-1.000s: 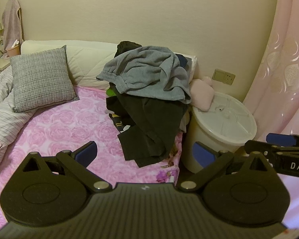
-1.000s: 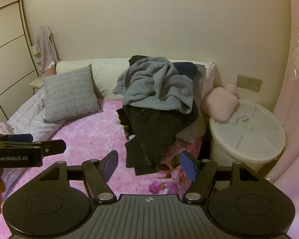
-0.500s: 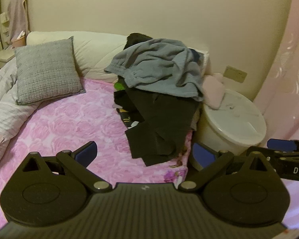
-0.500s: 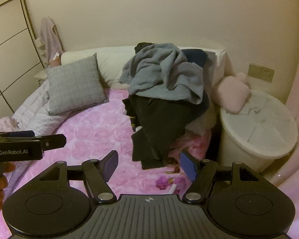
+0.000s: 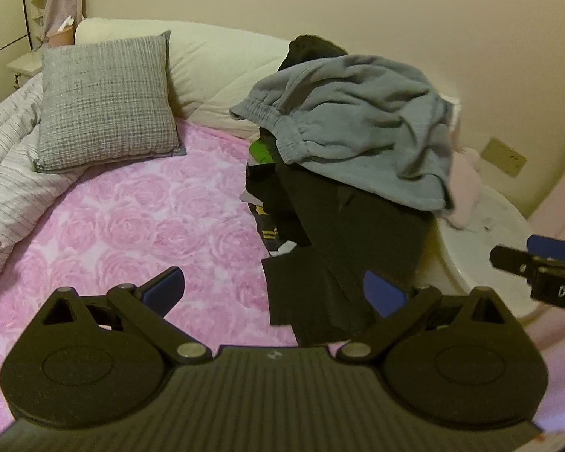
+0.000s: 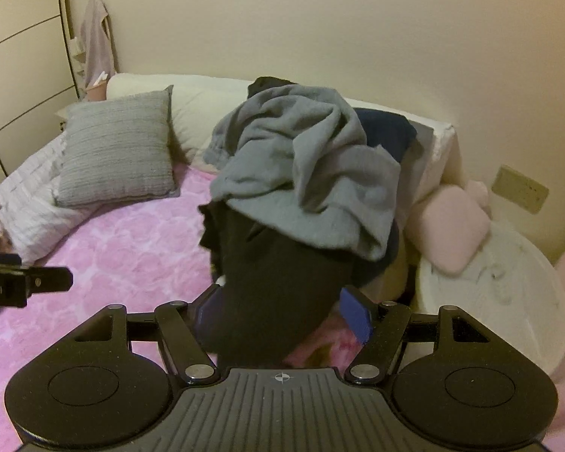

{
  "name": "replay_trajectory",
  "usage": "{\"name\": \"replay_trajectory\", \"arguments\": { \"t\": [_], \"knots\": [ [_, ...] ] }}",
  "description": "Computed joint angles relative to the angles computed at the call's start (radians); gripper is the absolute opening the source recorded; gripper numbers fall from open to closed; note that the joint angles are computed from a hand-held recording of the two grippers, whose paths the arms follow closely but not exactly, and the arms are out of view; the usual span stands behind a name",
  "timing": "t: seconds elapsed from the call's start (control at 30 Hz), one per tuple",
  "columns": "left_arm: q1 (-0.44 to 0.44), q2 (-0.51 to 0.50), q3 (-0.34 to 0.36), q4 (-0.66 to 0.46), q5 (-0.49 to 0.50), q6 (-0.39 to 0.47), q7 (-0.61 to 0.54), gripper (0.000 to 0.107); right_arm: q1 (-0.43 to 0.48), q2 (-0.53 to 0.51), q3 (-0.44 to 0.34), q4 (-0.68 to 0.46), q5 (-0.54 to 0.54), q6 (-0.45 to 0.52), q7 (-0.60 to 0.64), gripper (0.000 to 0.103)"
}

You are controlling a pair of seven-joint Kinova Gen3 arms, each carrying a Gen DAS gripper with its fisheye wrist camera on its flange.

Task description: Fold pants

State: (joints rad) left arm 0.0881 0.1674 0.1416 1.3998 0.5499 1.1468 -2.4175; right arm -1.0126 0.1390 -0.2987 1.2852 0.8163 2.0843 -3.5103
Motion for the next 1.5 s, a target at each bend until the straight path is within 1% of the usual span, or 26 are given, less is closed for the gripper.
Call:
{"name": "replay_trajectory", "arguments": {
  "t": [0.07, 0.17, 0.23, 0.37, 0.5, 0.6, 0.77, 0.8, 0.83, 0.87, 0.9, 0.93, 1.0, 1.07, 1.17, 1.23, 1.3, 1.33, 1.4, 1.5],
  "knots": [
    [0.049, 0.035, 0.015, -0.034, -0.044, -0.036, 0.076, 0.1, 0.05, -0.059, 0.015, 0.078, -0.016, -0.059, 0.026, 0.066],
    [0.119, 0.102, 0.035, -0.11, -0.11, -0.065, 0.183, 0.1, 0.148, -0.144, 0.027, 0.177, -0.027, -0.15, 0.081, 0.066],
    [0.17, 0.146, 0.045, -0.162, -0.161, -0.086, 0.25, 0.1, 0.209, -0.187, 0.04, 0.227, -0.017, -0.204, 0.131, 0.066],
    [0.255, 0.242, 0.054, -0.29, -0.248, -0.09, 0.371, 0.1, 0.323, -0.25, 0.084, 0.304, 0.008, -0.325, 0.228, 0.066],
    [0.33, 0.351, 0.052, -0.453, -0.319, -0.051, 0.466, 0.1, 0.435, -0.261, 0.139, 0.34, 0.046, -0.413, 0.329, 0.066],
    [0.366, 0.414, 0.048, -0.547, -0.352, -0.034, 0.507, 0.1, 0.511, -0.257, 0.169, 0.359, 0.065, -0.475, 0.387, 0.066],
    [0.407, 0.516, 0.031, -0.708, -0.389, 0.033, 0.573, 0.1, 0.618, -0.272, 0.212, 0.418, 0.044, -0.658, 0.433, 0.066],
    [0.408, 0.53, 0.029, -0.729, -0.39, 0.044, 0.581, 0.1, 0.637, -0.265, 0.21, 0.42, 0.036, -0.675, 0.445, 0.065],
    [0.409, 0.541, 0.027, -0.745, -0.392, 0.051, 0.589, 0.1, 0.653, -0.263, 0.214, 0.427, 0.027, -0.704, 0.473, 0.041],
    [0.409, 0.546, 0.024, -0.752, -0.394, 0.054, 0.593, 0.1, 0.651, -0.263, 0.225, 0.433, 0.022, -0.728, 0.501, 0.027],
    [0.407, 0.549, 0.022, -0.757, -0.396, 0.057, 0.596, 0.099, 0.663, -0.26, 0.218, 0.433, 0.021, -0.735, 0.513, 0.023],
    [0.405, 0.55, 0.019, -0.759, -0.398, 0.06, 0.6, 0.099, 0.692, -0.27, 0.195, 0.441, 0.02, -0.754, 0.509, 0.021],
    [0.397, 0.545, 0.015, -0.754, -0.399, 0.062, 0.61, 0.098, 0.713, -0.312, 0.177, 0.457, 0.013, -0.799, 0.48, 0.018],
    [0.376, 0.519, 0.016, -0.71, -0.391, 0.037, 0.613, 0.098, 0.733, -0.355, 0.164, 0.46, -0.004, -0.854, 0.464, 0.017],
    [0.334, 0.461, 0.017, -0.613, -0.378, -0.017, 0.618, 0.098, 0.753, -0.413, 0.124, 0.457, 0.009, -0.954, 0.428, 0.016],
    [0.29, 0.407, 0.022, -0.522, -0.361, -0.069, 0.614, 0.098, 0.764, -0.424, 0.09, 0.438, 0.023, -1.007, 0.414, 0.015],
    [0.237, 0.347, 0.025, -0.429, -0.337, -0.114, 0.603, 0.098, 0.777, -0.414, 0.038, 0.411, 0.059, -1.051, 0.392, 0.015],
    [0.207, 0.313, 0.022, -0.383, -0.32, -0.13, 0.594, 0.098, 0.785, -0.402, -0.001, 0.393, 0.093, -1.066, 0.378, 0.015],
    [0.139, 0.243, 0.026, -0.29, -0.284, -0.174, 0.577, 0.098, 0.797, -0.366, -0.082, 0.343, 0.156, -1.056, 0.36, 0.015],
    [0.017, 0.12, 0.011, -0.152, -0.205, -0.22, 0.527, 0.098, 0.767, -0.318, -0.152, 0.283, 0.241, -1.046, 0.291, 0.015]
  ]
}}
